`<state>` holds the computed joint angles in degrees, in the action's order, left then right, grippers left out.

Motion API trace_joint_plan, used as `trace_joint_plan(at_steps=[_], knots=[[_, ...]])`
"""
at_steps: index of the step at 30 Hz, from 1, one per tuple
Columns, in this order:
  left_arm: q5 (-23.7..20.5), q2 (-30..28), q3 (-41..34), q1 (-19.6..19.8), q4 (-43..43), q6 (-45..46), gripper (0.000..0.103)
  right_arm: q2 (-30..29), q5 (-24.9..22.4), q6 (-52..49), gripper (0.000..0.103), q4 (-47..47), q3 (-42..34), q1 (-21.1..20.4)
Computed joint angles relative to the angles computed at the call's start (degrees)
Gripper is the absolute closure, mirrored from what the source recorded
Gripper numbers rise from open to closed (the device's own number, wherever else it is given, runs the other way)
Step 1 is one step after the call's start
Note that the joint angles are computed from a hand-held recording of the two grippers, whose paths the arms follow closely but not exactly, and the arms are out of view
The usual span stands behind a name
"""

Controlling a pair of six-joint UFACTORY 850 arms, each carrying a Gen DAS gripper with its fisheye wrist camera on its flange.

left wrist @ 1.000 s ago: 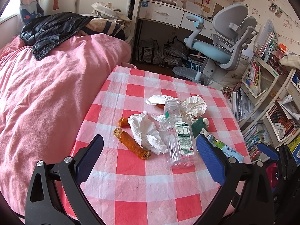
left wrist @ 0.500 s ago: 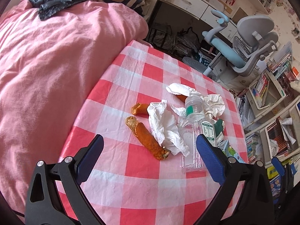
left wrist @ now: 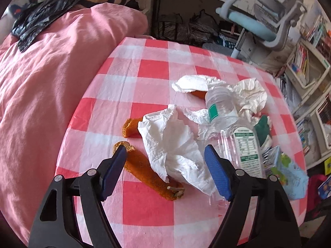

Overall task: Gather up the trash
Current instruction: 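Grasp the crumpled white tissue with the left gripper and lift it, then grasp the long fried food stick with the right gripper while left holds tissue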

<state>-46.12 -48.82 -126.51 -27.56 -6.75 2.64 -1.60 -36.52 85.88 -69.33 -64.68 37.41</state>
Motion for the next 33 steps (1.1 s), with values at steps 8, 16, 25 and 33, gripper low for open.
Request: trace_joint_plan(at_steps=[8,16,25,33], knots=[[-7.48,-3.79,-7.48,1.49,-8.82,9.90,0.096,1.26,1.93,5.33,0.008,-2.78,1.28,-1.17],[-6.65,4.77,1.47,6.15,-25.20,20.47,0.096,-1.33,1.17,2.01,0.008,-4.18,-1.21,0.94],[-0.18,9.50,7.10,11.95,-37.86,19.93,0.096,-11.85,14.53,-17.27,0.008,15.33,-11.71,0.62],[4.66,11.10,8.17,13.69,-36.75,17.50,0.096,-30.33,9.25,-22.03,0.019,31.34,-32.36,-0.63]])
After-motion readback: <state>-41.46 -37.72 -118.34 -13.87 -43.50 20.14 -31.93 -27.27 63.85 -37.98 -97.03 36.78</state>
